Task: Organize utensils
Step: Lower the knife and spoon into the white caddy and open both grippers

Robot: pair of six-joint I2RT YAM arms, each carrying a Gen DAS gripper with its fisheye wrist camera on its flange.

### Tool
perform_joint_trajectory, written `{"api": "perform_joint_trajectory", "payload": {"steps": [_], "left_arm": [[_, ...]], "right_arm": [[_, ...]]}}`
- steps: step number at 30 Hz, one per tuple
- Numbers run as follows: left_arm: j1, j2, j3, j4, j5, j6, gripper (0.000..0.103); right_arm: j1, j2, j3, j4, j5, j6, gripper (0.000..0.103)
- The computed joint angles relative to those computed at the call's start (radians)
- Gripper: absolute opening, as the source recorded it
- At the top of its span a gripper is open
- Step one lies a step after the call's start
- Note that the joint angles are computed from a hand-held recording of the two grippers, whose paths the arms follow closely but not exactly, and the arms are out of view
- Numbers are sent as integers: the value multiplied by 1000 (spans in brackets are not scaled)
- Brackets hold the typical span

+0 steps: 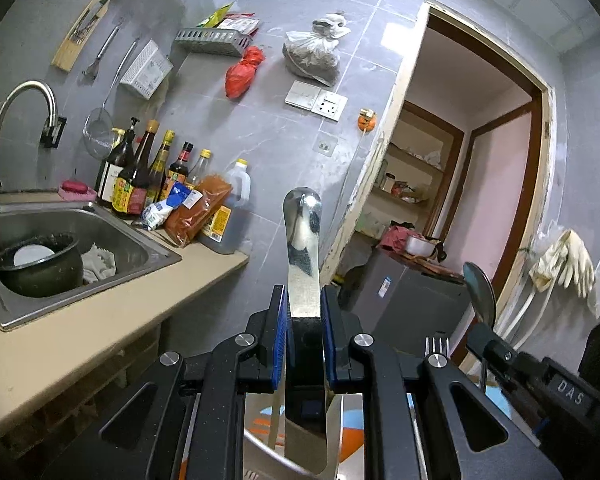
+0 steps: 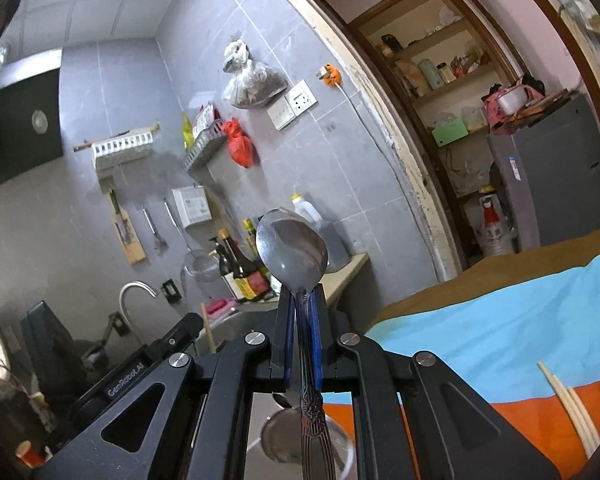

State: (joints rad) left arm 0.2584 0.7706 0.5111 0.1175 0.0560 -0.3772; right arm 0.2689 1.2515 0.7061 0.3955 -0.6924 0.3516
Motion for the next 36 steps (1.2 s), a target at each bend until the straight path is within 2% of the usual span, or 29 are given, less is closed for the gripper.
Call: {"api": "perform_joint_trajectory", "payload": {"steps": [5,11,21,25,36], "left_arm": [[-54,-2,-27,16,-62,57,13],[-63,-25,-34,-44,-53,90,13],[-74,-64,-28,-135,-23,100,15],[-94,-77,-15,-170,-26,96,15],[-173,-109,8,-241,-122,60,15]], "right_arm": [[10,-5,-17,-1,20,-30,6],[16,-13,-27,-25,15,-65,9],[-7,-13,-17,-87,-37,-95,9],[-22,-26,-12,-139,-64,-127,13],[-68,-32,1,-176,-130,-136,21]]}}
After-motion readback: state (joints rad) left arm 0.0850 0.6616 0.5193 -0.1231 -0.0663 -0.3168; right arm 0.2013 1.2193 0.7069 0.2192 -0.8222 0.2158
